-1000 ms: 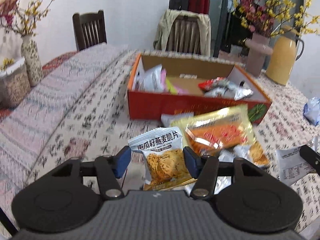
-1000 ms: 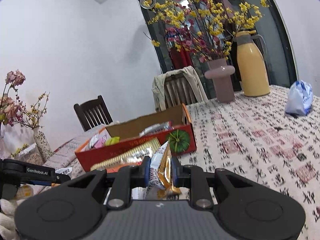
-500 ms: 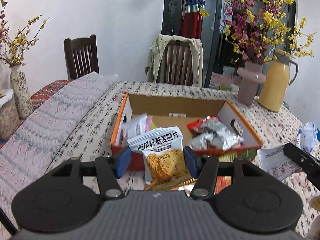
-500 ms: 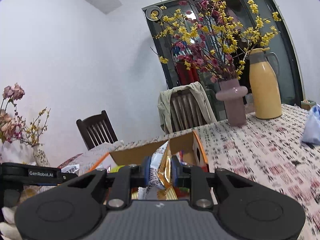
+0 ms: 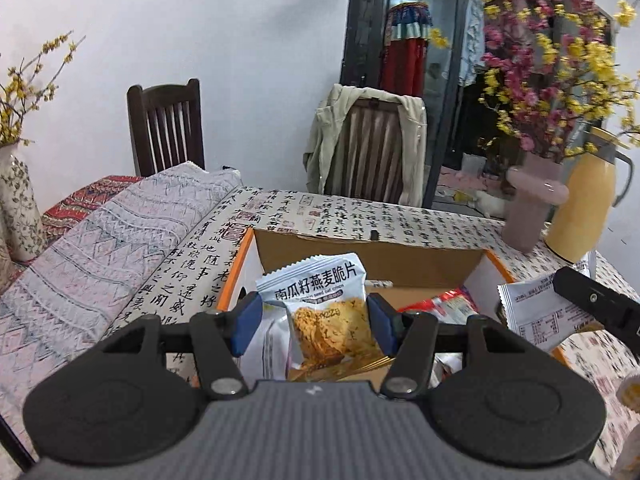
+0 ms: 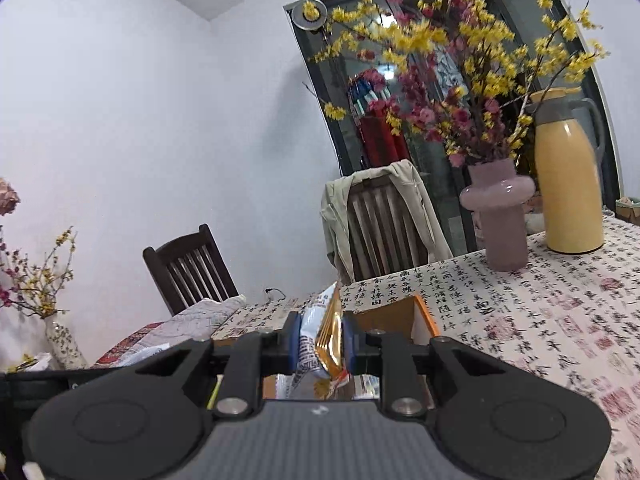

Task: Organize snacks
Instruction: 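Carry both packets over the box and open both tools to drop them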

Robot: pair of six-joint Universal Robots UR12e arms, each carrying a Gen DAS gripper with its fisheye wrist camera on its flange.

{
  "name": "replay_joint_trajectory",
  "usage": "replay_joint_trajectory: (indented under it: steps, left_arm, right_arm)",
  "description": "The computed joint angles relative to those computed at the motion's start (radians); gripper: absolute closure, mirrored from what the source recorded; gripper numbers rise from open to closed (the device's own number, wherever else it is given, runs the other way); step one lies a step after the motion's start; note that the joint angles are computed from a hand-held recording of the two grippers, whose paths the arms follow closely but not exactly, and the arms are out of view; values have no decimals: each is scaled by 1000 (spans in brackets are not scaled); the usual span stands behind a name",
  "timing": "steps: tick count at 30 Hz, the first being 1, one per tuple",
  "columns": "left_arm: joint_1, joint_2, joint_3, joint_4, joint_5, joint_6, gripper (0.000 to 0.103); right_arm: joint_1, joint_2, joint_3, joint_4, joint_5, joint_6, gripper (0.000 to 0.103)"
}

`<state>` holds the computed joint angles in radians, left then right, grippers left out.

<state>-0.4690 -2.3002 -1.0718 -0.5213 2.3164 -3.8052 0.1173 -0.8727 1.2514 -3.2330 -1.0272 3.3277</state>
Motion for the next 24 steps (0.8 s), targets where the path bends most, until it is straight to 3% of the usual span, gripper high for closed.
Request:
replay_joint_trajectory:
  steps: [5,10,14,16,18,20,24]
  left_arm:
    - [20,-25,-4,44,-5,-8,44]
    - [26,-23,-19,56,-16,-12,44]
    - [21,-22,-31,97,-11,-1,36]
    - [17,-24,-36,129,9,9,14]
    - [11,-27,-39,158,41,13,0]
    - [8,-28,-44,186,68,6,0]
    - [9,-22,-50,179,79,-23,0]
  right_arm:
    - [12,57,-66,26,-4,24,83]
    - [15,66,-72,71,-3,6,83]
    - [16,58,-57,91,-13,-12,79]
    - [17,50,-44,77,-28,-12,65]
    - [19,43,-29,55,-57,-3,20]
    - [22,39,-20,34,-91,6,0]
    - [23,34,-14,37,-113,3,0]
